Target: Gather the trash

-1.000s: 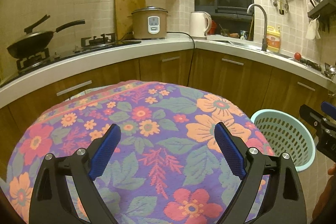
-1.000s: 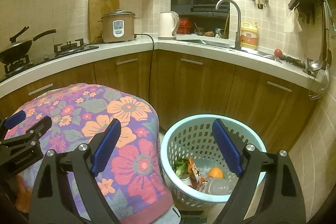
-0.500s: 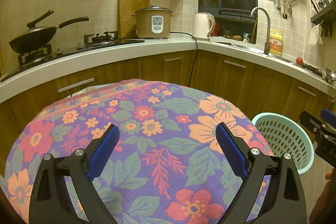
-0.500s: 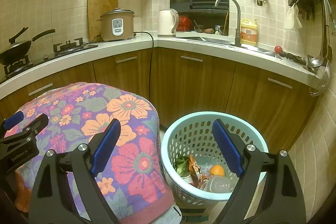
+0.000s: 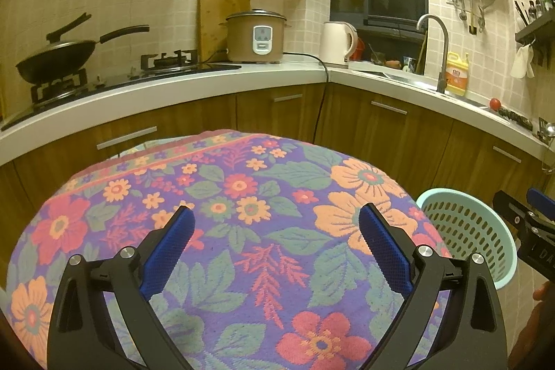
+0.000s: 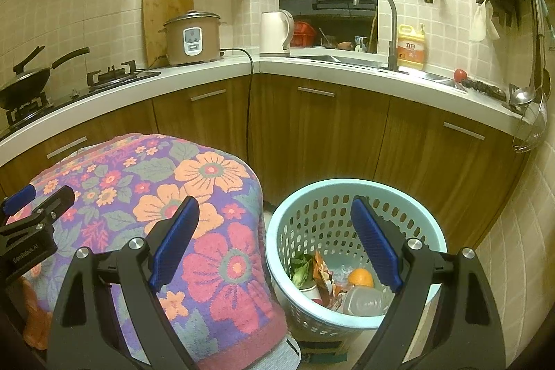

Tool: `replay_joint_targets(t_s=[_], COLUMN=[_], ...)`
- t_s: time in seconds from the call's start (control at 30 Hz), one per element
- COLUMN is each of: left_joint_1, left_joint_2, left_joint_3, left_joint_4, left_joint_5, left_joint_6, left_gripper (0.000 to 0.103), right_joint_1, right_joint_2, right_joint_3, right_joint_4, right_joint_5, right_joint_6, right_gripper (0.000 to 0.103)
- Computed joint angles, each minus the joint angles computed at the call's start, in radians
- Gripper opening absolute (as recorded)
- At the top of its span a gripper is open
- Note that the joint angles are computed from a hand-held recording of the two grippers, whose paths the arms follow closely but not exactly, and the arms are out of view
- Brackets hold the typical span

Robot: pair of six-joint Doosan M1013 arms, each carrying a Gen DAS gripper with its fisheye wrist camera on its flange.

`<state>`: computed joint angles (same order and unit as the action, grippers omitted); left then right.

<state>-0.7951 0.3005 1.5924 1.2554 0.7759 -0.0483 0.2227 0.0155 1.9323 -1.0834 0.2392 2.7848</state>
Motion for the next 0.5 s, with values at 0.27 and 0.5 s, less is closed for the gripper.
replay_joint_targets(t_s=[0.27,0.5], left_joint_1=[-0.002,-0.005], left_joint_2=[0.0,0.001], left_joint_3=[0.0,-0.003], left_joint_4=[-0.008,-0.016], left_joint_5=[-0.007,-0.007], left_joint_6=[-0.005,-0.003], left_gripper=[0.093,0.093], right_joint_1=[0.0,-0.004], right_joint_2=[0.005,0.004], right_joint_3=[-0.005,-0.005], right_joint_4=[0.059,0.112], right_joint_5=[-0.002,-0.008], right_joint_6=[-0.056,-0.095], right_gripper=[0.085,0.085])
